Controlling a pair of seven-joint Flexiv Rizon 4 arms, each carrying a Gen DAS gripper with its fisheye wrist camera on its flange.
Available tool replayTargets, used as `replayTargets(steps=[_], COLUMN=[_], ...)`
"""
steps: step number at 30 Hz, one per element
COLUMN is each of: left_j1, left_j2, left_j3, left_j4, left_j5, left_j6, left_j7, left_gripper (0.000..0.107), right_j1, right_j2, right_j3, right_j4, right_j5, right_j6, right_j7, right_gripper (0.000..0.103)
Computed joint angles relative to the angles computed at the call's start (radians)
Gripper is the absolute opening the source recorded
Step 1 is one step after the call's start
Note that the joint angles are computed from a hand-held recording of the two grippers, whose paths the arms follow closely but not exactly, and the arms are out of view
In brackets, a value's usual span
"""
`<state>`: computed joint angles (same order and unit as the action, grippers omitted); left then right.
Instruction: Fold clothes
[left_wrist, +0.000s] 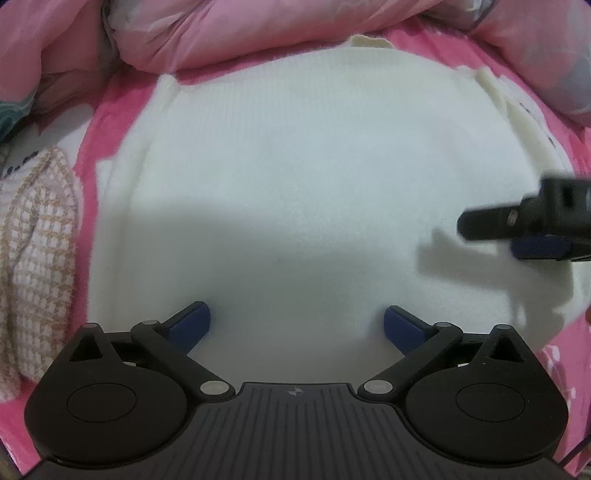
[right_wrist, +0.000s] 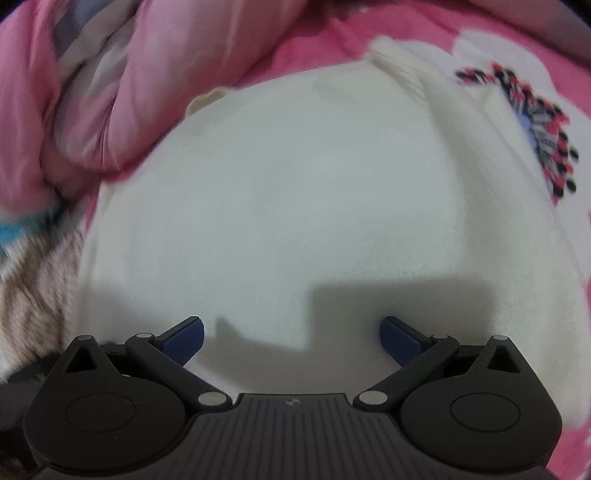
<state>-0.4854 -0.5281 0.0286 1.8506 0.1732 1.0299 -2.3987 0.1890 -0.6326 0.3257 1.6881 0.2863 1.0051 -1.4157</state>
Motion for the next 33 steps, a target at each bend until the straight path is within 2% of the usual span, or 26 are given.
replayTargets(steps=[3,6,13,16,23,26,33], left_j1=[-0.004,-0.011,-0.024,-0.019,-0.014,-0.019,-0.02], left_j2=[-0.001,-0.009,-0.016,-0.019,-0.027,-0.032,-0.037], left_j3=[0.002,0.005,0.011,0.006,0.005,0.008,0.006], left_j4=[-0.004,-0.016,-0.034,-0.041,-0.052,-0.062,-0.074], left_j5=[0.002,0.005,0.019,0.013,0.008,0.013,0.016], left_j6=[-0.005,-0.006,-0.029,-0.039,-0.05,-0.059,-0.074], left_j7=[-0.008,-0.026,-0.057,-0.064,-0.074,-0.086,-0.098], left_gripper=[0.102,0.103,0.103,0.103,0.103,0.103,0.103], right_j1=[-0.043,-0.045,0.014,0.008,-0.087,-0.092,-0.055], right_j2=[-0.017,-0.023,-0.016,-0.02,-0.034,-0.037,-0.028], right_j3=[0.025,0.025,-0.01,-0.005,0.065,0.067,0.036], right_j4=[-0.037,-0.049,-0.038,-0.043,-0.053,-0.058,-0.052], right_j5=[0.069,0.085,0.008,0.019,0.18,0.206,0.167], right_j6=[-0.027,-0.041,-0.049,-0.045,0.002,0.005,0.003], right_j7=[0.01,0.002,-0.022,-0.013,-0.047,-0.058,-0.044], right_gripper=[0.103,0.103,0.103,0.103,0.103,0.103,0.103])
